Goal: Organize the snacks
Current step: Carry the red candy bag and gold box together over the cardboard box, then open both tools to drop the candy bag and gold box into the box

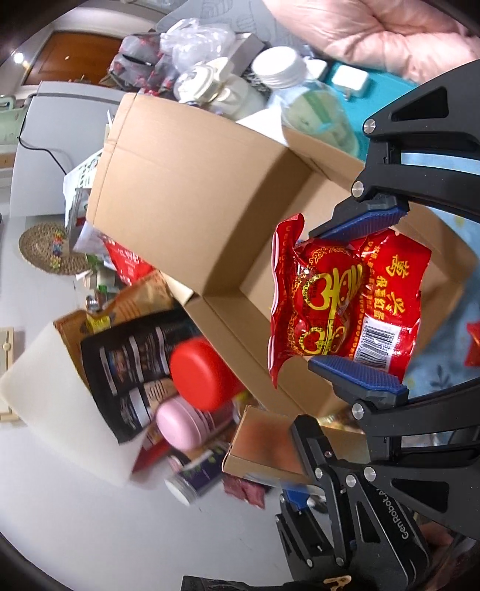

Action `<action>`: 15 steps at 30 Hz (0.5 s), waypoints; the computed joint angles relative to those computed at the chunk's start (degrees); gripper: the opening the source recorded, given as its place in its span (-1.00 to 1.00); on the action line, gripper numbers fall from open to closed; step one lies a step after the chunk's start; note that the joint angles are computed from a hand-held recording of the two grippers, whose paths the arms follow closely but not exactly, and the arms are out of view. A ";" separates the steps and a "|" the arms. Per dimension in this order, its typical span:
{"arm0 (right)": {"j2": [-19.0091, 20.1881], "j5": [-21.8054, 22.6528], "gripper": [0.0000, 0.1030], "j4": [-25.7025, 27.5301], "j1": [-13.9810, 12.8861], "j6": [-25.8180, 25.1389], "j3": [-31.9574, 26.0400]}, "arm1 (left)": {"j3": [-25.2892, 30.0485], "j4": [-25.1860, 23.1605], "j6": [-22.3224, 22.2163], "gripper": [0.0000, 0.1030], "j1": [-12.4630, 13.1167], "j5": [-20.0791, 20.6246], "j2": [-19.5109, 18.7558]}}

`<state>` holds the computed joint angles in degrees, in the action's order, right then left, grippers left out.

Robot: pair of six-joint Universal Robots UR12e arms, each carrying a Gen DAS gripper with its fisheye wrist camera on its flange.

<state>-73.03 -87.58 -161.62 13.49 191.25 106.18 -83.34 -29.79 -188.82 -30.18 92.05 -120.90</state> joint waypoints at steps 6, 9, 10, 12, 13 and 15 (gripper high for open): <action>2.71 -1.14 0.19 2.10 -1.03 -0.25 -2.64 | 4.56 -2.28 1.00 -0.29 0.08 0.22 -3.67; 3.92 -1.38 0.19 3.09 -1.40 -0.42 -3.64 | 6.67 -3.70 1.72 -0.29 0.03 0.53 -5.45; 4.35 -1.51 0.19 3.41 -1.50 -0.47 -3.99 | 7.36 -4.19 2.03 -0.29 0.00 0.77 -6.06; 5.31 -2.14 0.19 4.20 -1.58 -0.79 -4.74 | 8.56 -5.22 2.28 -0.29 -0.11 1.24 -7.05; 5.66 -2.35 0.19 4.48 -1.60 -0.86 -5.04 | 9.17 -5.84 2.45 -0.29 -0.12 1.42 -7.55; 6.32 -2.64 0.19 5.32 -1.69 -0.98 -5.52 | 10.16 -6.93 2.62 -0.29 -0.16 1.67 -8.44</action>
